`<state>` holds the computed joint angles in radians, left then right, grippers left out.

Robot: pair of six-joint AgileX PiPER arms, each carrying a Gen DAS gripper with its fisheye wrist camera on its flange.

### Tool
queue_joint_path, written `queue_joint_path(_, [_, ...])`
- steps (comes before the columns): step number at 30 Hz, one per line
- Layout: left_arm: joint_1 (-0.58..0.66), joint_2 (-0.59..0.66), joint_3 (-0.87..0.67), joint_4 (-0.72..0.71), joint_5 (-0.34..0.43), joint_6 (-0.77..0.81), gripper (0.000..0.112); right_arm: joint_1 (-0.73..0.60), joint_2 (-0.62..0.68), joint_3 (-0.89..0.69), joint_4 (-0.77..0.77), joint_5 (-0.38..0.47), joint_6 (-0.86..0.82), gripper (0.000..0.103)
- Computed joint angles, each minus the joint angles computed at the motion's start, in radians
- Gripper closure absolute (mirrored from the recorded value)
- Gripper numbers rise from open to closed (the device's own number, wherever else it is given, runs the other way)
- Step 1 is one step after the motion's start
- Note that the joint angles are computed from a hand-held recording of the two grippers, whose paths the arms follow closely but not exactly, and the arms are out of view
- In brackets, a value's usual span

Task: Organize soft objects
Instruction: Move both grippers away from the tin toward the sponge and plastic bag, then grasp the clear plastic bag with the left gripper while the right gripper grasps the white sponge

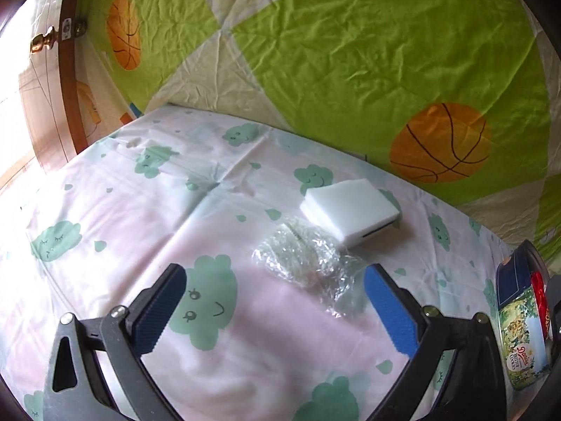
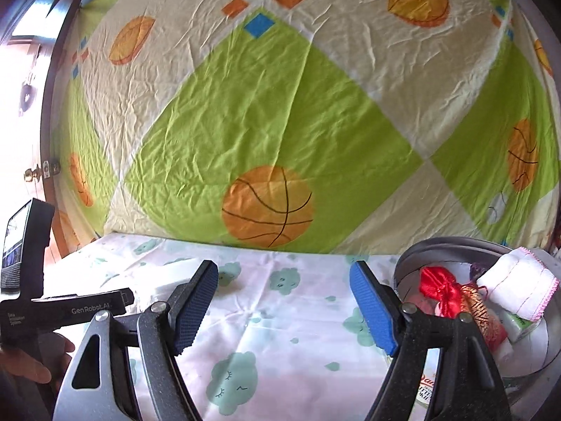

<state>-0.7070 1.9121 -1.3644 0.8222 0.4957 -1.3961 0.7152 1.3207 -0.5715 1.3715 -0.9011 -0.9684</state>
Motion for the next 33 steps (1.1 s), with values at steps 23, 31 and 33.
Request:
queue_joint_path(23, [0.113,0.02,-0.059,-0.509,-0.124,0.576,0.073,-0.086,-0.018,-0.015,-0.007,0.186,-0.043,0.024])
queue_joint_path(31, [0.117,-0.114,0.066,0.229,-0.041,-0.153,0.072,-0.226,0.095,-0.154,-0.072,0.508,-0.079,0.023])
queue_joint_path(33, [0.121,-0.103,0.07,0.321,0.01,-0.237,0.072,-0.25,0.197,-0.275,0.065,0.598,-0.242,0.023])
